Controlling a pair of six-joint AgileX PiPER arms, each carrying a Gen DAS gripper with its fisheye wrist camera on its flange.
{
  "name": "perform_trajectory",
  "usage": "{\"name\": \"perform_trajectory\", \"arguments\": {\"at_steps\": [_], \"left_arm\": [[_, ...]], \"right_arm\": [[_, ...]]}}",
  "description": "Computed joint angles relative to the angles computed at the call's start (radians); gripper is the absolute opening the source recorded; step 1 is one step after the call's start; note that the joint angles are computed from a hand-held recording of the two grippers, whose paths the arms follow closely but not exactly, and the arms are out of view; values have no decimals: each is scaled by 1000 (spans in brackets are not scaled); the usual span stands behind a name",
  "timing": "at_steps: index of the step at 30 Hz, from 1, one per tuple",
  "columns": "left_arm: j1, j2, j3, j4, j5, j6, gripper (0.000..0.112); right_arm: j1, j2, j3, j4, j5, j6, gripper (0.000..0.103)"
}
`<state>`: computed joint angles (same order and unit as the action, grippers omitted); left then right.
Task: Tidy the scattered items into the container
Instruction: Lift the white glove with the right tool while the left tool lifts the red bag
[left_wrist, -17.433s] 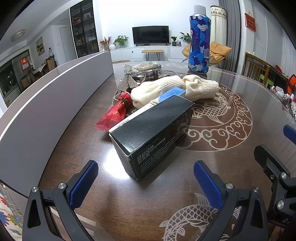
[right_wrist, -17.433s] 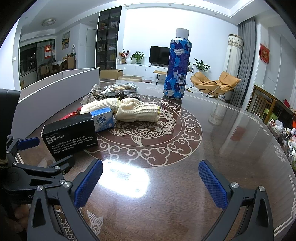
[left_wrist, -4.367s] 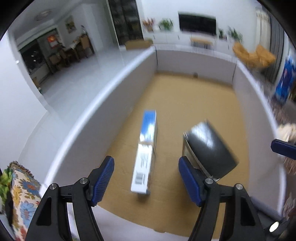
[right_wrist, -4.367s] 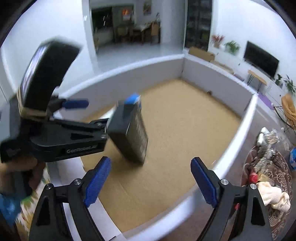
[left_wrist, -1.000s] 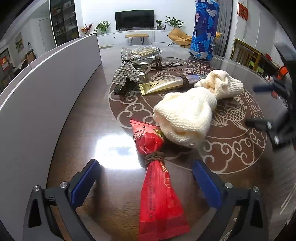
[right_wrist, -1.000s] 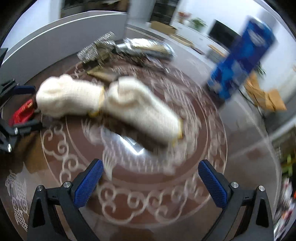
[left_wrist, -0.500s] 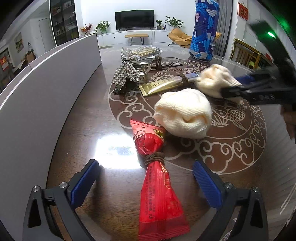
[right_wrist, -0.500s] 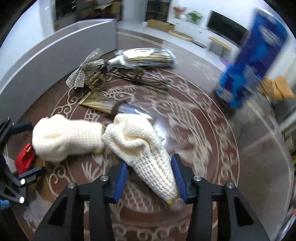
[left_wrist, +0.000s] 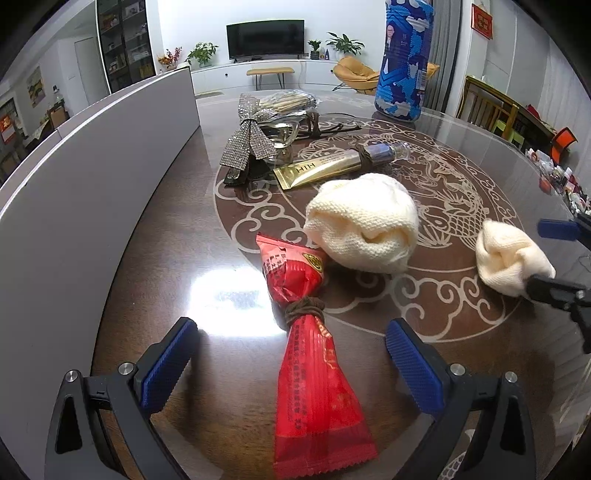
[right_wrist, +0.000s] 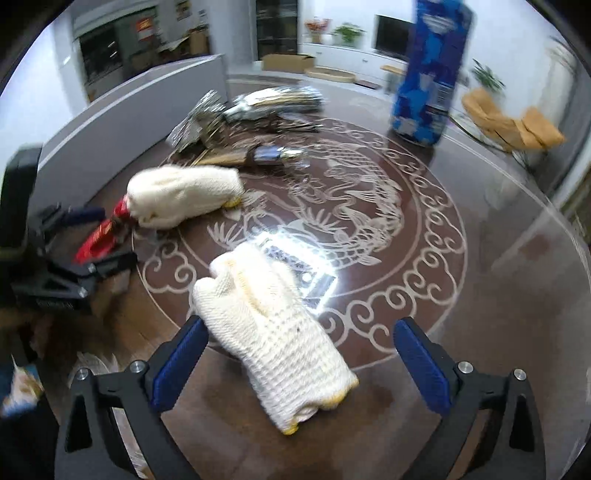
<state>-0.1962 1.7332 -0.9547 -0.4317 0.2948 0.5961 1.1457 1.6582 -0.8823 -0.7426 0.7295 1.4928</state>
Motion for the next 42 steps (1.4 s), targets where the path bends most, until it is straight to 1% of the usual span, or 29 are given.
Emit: {"name": "perform_trajectory", "arguments": {"at_steps": [2, 6, 9, 13, 14, 16, 17, 18, 19, 20, 21, 22, 23, 24, 25, 26, 29, 32, 33, 34, 36, 37, 38, 39, 40, 42], "left_arm": [[1, -3, 4, -10, 0, 13, 103], [2, -3, 5, -19, 0, 22, 103], [13, -2, 2, -71, 15, 80, 103], [16, 6, -15, -53, 38, 90, 103], [15, 9, -22, -40, 46, 80, 103], [18, 16, -34, -40, 57, 88, 103], [20, 19, -40, -40, 59, 89, 103], [21, 22, -45, -33, 58, 79, 101], [21, 23, -49, -33, 56, 76, 89], [20, 21, -54, -35, 56, 75, 81], [19, 22, -64, -26, 63, 61, 66], [15, 24, -77, -5, 71, 34, 54], [10, 26, -86, 11, 77, 11, 48], [8, 24, -85, 9, 77, 13, 36], [3, 21, -81, 11, 75, 10, 30], [-4, 12, -68, 13, 66, 5, 26], [-22, -34, 8, -37, 18, 30, 26], [-54, -98, 111, -104, -48, 62, 26], [-72, -121, 144, -108, -69, 58, 26], [-92, -139, 171, -98, -89, 42, 26], [-127, -171, 221, -94, -128, 15, 26], [-140, -181, 239, -86, -146, -6, 26], [-152, -187, 249, -46, -161, -57, 26], [-159, -189, 251, -1, -165, -110, 26], [-160, -188, 250, 5, -164, -122, 26], [-157, -187, 249, -46, -163, -80, 26]], "right_arm": [[-6, 6, 10, 0, -54, -49, 101], [-10, 44, -11, -29, -85, -80, 101], [-36, 68, -21, -15, -117, -97, 101], [-53, 91, -17, -7, -127, -89, 101], [-53, 94, -11, -12, -131, -78, 102], [-52, 83, 21, -58, -158, -4, 103], [-46, 80, 33, -89, -158, 38, 103], [-41, 77, 42, -113, -159, 68, 103], [-33, 76, 50, -140, -158, 102, 103], [-26, 77, 56, -165, -156, 135, 103], [-22, 75, 59, -177, -153, 151, 103], [-16, 76, 63, -198, -149, 178, 103], [-9, 77, 67, -222, -145, 211, 103], [-4, 78, 72, -241, -141, 237, 103], [-1, 79, 73, -250, -139, 250, 103], [0, 79, 72, -249, -137, 250, 103], [-1, 78, 68, -234, -135, 235, 103], [-16, 83, 42, -158, -130, 156, 103], [-16, 86, 37, -154, -130, 148, 103], [-14, 89, 34, -160, -131, 150, 102], [3, 89, 35, -199, -117, 204, 88], [14, 87, 33, -212, -99, 234, 73], [25, 87, 27, -211, -77, 252, 60], [33, 87, 21, -202, -57, 263, 56], [45, 87, 18, -191, -35, 282, 52], [84, 85, 19, -167, 21, 353, 52]]}}
